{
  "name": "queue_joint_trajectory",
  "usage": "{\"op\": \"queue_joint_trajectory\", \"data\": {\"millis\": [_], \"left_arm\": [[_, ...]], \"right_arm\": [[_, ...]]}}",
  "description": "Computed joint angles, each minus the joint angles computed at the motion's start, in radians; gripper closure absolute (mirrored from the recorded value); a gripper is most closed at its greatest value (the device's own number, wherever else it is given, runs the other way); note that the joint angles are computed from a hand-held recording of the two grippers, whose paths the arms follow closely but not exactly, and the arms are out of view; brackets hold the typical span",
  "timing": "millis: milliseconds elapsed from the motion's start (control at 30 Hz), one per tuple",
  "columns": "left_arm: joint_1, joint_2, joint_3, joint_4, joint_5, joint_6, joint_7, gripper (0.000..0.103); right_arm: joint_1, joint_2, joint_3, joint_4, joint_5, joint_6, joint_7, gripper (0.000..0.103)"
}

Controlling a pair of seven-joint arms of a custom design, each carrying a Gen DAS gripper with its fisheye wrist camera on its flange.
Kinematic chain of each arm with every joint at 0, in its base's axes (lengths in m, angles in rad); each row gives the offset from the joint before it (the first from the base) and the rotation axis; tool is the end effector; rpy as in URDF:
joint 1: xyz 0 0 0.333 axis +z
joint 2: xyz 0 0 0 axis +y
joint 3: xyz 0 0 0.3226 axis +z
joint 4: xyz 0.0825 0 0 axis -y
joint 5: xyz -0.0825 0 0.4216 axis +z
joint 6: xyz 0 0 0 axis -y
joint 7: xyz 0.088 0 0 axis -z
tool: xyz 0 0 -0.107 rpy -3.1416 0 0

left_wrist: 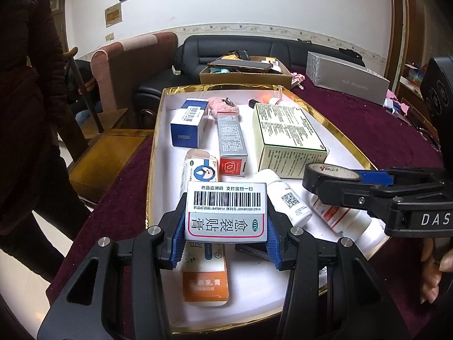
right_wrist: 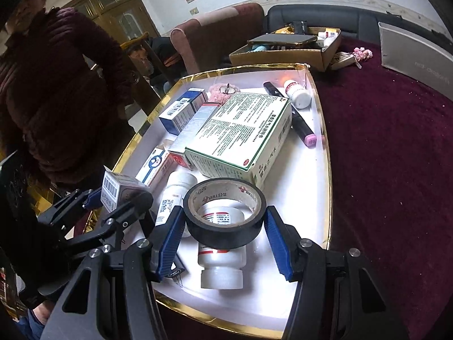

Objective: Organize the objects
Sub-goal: 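Carry the white box and black tape roll over the white tray with both tools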

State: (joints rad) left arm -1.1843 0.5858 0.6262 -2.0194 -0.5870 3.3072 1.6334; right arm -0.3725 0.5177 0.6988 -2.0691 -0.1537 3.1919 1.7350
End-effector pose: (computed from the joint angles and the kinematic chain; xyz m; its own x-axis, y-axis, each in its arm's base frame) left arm 0.5782 -0.3356 0.2857 -0.2160 -0.9763 -0.0092 -0.6318 0.1469 -0.7611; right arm 0.6352 0.1961 0.2963 0.2380 -0.9133 -0.3305 -0.7882 0.0172 -0.6152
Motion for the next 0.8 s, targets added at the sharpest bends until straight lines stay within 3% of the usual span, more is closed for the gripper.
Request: {"op": "queue_joint_trajectory", "data": {"millis": [300,567,800], "left_arm": [[-0.029,0.014,0.031,0.003,0.008,-0.012,-0.017,0.056],[-0.035,0.022,0.047,0.008,0.063,-0.039,-0.067,0.056],[-0.06,0.036,0.084,0.01,0.138,-0.065,-0.139,0.056]], "right_arm": [[0.015,-0.018,-0.026,-0.015,-0.011,0.014,0.028,0.046],[0.082,-0.047,-0.101,-0.031,-0.044,0.038,0.066,0.046],[0.183,-0.069,-0.205,-0.025,-0.068,0.038,0.099,0.046]]}}
